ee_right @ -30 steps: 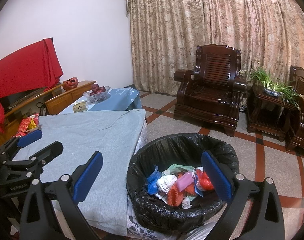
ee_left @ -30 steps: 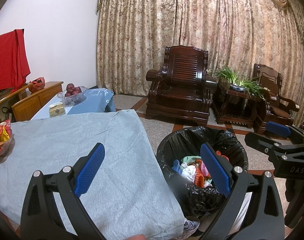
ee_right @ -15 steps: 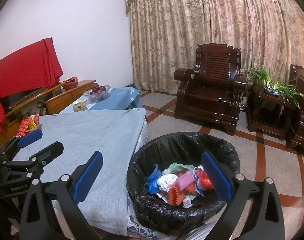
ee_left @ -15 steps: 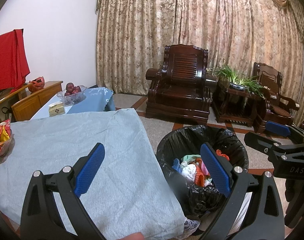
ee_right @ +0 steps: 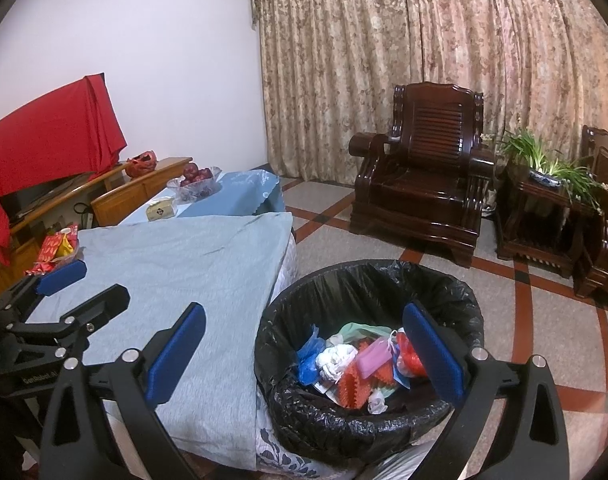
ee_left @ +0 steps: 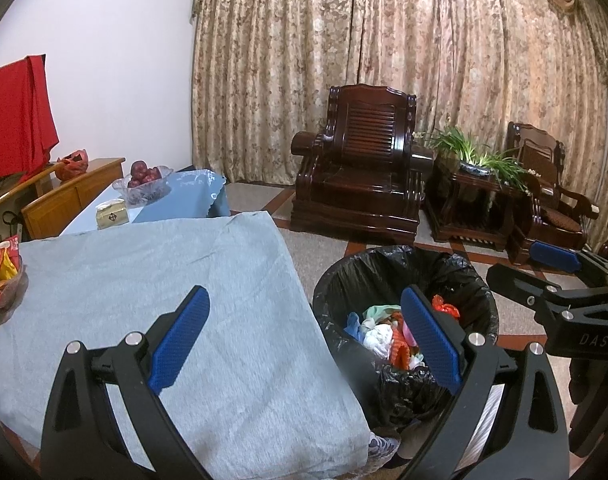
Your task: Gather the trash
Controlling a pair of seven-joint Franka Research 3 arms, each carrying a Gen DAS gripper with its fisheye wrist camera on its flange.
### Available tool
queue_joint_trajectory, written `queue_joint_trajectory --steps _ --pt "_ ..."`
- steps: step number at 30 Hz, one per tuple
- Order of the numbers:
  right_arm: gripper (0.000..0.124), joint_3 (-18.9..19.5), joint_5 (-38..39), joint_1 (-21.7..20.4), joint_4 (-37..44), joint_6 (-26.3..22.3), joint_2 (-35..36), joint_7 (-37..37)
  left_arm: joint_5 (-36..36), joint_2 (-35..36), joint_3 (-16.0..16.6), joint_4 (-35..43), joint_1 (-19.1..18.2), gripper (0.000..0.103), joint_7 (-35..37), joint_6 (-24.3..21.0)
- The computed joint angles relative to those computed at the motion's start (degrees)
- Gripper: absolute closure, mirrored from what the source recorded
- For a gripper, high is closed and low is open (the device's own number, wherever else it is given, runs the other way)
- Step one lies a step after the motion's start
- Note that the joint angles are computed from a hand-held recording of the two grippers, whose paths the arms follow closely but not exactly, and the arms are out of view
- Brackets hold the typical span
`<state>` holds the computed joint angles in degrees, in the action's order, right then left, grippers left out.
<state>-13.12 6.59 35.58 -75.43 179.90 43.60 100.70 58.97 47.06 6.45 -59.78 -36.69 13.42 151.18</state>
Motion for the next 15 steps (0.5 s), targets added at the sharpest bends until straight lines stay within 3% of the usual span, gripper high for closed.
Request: queue_joint_trajectory --steps 15 --pt "0.027 0.9 0.3 -0.6 0.5 -0.3 0.7 -0.5 0.2 0.0 0.2 -0.9 -0.5 0.009 -0.7 -0.1"
